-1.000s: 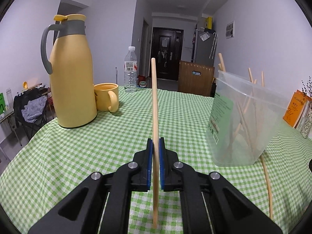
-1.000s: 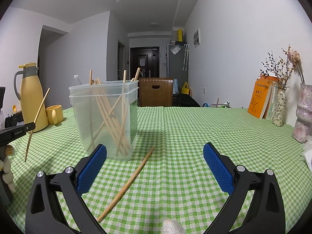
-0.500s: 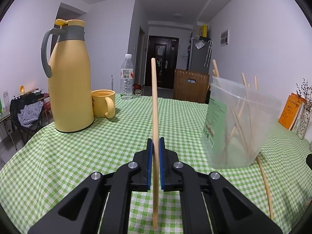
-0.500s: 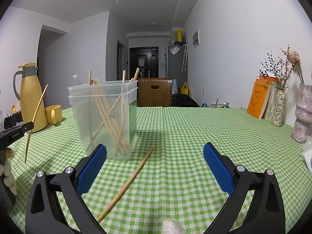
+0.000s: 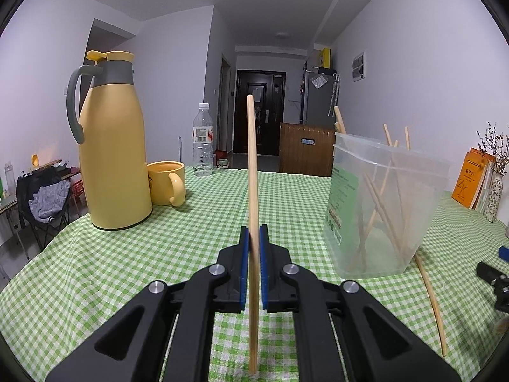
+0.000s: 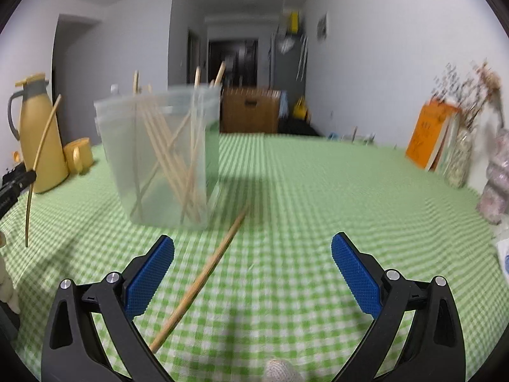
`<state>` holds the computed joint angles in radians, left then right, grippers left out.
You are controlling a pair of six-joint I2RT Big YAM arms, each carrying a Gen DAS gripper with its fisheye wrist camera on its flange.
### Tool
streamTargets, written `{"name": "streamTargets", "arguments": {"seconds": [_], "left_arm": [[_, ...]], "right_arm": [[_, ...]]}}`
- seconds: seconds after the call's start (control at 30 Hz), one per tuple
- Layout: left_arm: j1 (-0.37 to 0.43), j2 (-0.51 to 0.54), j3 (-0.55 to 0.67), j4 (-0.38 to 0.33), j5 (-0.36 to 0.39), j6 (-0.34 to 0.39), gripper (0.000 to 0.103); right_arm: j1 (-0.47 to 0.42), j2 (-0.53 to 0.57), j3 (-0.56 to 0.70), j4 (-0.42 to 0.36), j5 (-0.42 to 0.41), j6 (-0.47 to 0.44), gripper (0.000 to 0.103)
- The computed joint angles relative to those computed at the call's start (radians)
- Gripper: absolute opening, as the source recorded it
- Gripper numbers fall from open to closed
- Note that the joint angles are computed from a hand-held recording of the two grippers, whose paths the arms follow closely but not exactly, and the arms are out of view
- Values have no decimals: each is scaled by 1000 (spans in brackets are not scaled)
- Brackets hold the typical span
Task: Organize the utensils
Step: 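Lower the right tool onto the last loose chopstick and close it while the left tool holds its chopstick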
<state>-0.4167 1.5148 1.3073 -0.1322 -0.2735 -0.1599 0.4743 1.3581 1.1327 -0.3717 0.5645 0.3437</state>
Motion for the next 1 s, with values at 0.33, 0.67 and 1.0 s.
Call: {"name": "streamTargets", "arguments": {"seconds": [0.33, 0.67, 1.0], "left_arm": [[3, -5, -8, 12, 17, 4, 4], [7, -14, -22, 35, 31, 4, 4], [8, -30, -44, 69, 45, 5, 4]], "right_arm": [[-40, 131, 230, -349, -191, 15, 95], [-96, 283, 444, -642, -401, 104, 26], [-95, 411, 610, -796, -462, 164, 14]]}}
